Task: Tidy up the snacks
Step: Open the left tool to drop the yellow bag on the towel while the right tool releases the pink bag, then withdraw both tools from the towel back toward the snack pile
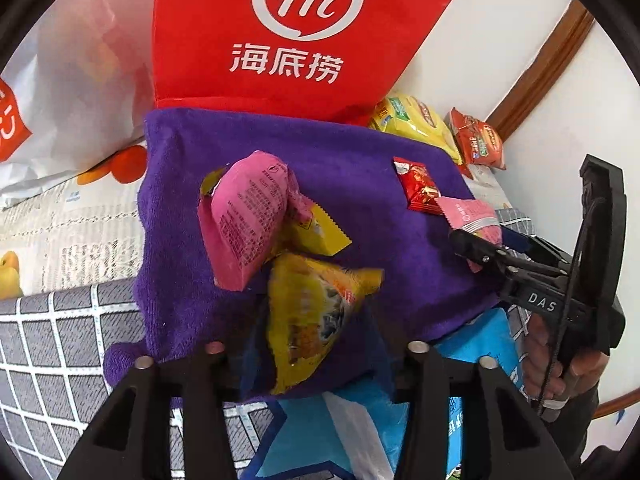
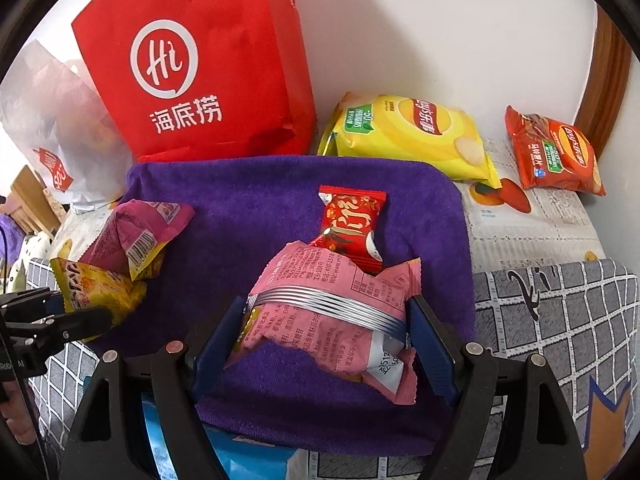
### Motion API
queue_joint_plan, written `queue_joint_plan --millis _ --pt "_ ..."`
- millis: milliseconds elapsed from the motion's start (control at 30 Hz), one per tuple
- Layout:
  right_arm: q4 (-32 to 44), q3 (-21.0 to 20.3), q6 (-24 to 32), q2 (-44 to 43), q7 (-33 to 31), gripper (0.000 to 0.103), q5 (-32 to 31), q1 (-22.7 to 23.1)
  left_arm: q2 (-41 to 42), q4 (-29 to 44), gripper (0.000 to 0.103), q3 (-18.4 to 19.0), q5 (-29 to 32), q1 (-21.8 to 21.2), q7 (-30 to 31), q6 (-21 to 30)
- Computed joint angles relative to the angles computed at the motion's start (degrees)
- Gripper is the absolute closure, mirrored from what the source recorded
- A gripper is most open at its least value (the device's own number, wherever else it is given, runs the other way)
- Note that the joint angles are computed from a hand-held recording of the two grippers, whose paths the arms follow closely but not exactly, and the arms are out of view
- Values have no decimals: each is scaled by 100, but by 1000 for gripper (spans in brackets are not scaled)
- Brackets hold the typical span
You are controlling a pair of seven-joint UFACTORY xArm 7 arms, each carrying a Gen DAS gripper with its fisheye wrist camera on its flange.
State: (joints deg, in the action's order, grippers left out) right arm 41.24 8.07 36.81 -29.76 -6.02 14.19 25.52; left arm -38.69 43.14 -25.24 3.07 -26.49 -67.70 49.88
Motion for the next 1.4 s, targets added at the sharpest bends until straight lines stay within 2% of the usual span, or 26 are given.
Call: queue_joint_plan --millis 100,167,333,700,1100,1400 --pt "21 -82 153 -48 40 20 113 10 -87 -9 45 1 -60 -37 -69 -51" --pt "-17 -146 205 -166 30 20 225 30 -133 84 35 -55 -42 -27 -113 101" --pt "-111 -220 367 -674 -21 17 385 74 -304 289 30 -247 15 -32 -250 459" --pt "-480 -146 839 -2129 92 16 244 140 -789 667 29 -783 -52 -98 -677 1103" --pt "-836 -30 1589 -3486 297 16 100 136 -877 1213 29 -1530 -28 27 -1177 1752" --pt "-1321 -263 1713 -4554 401 16 299 136 -862 1501 29 -1968 21 147 -1367 1939"
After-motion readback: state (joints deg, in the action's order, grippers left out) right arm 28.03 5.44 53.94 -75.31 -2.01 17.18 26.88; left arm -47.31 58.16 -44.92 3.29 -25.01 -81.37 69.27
